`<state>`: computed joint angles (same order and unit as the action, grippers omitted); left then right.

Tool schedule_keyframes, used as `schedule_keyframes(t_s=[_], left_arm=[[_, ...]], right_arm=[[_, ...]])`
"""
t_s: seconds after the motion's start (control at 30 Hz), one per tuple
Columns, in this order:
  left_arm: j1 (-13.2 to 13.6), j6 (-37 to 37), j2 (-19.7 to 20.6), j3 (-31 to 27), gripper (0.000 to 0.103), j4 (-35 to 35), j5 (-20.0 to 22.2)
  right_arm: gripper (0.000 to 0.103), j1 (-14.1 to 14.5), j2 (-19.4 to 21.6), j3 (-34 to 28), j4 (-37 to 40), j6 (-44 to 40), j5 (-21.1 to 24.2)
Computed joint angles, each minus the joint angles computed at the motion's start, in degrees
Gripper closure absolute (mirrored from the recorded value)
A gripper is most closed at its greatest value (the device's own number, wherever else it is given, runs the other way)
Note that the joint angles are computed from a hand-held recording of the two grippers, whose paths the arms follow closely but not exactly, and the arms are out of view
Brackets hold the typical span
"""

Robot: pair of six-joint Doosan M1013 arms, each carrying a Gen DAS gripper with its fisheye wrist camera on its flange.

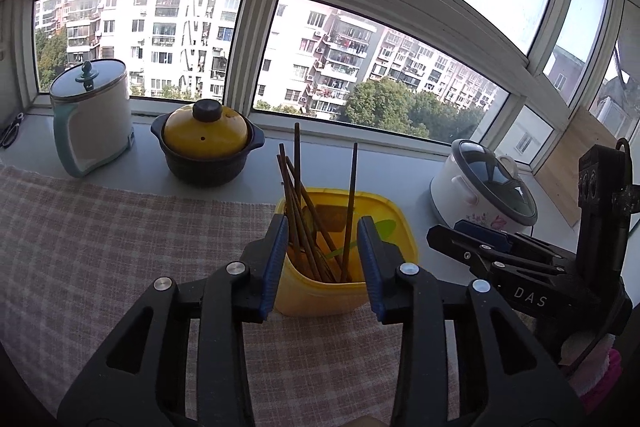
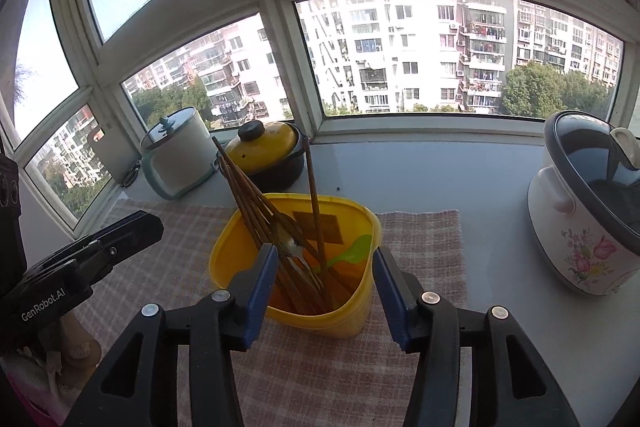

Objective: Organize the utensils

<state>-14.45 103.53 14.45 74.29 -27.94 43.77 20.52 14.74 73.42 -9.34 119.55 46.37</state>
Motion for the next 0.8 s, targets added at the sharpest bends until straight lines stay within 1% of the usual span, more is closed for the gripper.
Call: schedule_keyframes(t_s=[0.07, 0.13, 0.17, 0.2, 0.27, 0.33, 0.37, 0.5, 0.57, 0.67, 0.73, 0.8], left_arm=[[0.2, 1.4, -0.8, 0.7, 0.064, -0.5, -0.1], [0.4, 2.6, -1.4, 1.2, 0.063, -0.8, 0.1], [0.5, 3.0, -1.7, 1.4, 0.059, -0.8, 0.2], [0.7, 3.5, -2.0, 1.7, 0.052, -1.0, 0.3], [1.0, 4.5, -2.6, 2.2, 0.043, -1.4, 0.3], [1.3, 5.4, -3.1, 2.7, 0.04, -1.9, 0.6], [1.4, 5.8, -3.5, 3.0, 0.038, -1.8, 0.6], [2.0, 7.9, -5.0, 4.5, 0.024, -2.2, -0.3], [2.2, 8.8, -5.6, 5.0, 0.02, -2.0, -0.7], [2.3, 10.1, -6.5, 5.8, 0.019, -1.2, -1.3], [2.3, 10.2, -7.1, 6.3, 0.014, 0.1, -1.8], [2.3, 9.9, -7.7, 7.0, 0.005, 1.2, -2.8]], right_arm=[[0.044, 0.7, -0.5, 0.4, -2.0, 1.9, 0.2], [0.04, 1.5, -1.1, 0.7, -3.9, 3.9, 0.3], [0.039, 1.9, -1.3, 0.8, -4.8, 4.8, 0.4], [0.038, 2.3, -1.5, 0.9, -5.7, 5.7, 0.6], [0.034, 3.2, -1.7, 0.9, -8.1, 7.8, 1.2], [0.032, 4.1, -2.1, 0.9, -10.5, 9.8, 1.8], [0.029, 4.5, -2.2, 1.0, -11.5, 10.7, 2.0], [0.02, 6.0, -2.6, 1.0, -15.3, 14.0, 2.8], [0.015, 6.8, -2.8, 1.1, -17.5, 15.9, 3.2], [0.01, 8.0, -3.1, 1.2, -21.1, 18.9, 4.0], [0.007, 8.6, -3.2, 1.3, -22.8, 20.3, 4.5], [0.003, 9.2, -3.3, 1.4, -24.5, 21.9, 4.9]])
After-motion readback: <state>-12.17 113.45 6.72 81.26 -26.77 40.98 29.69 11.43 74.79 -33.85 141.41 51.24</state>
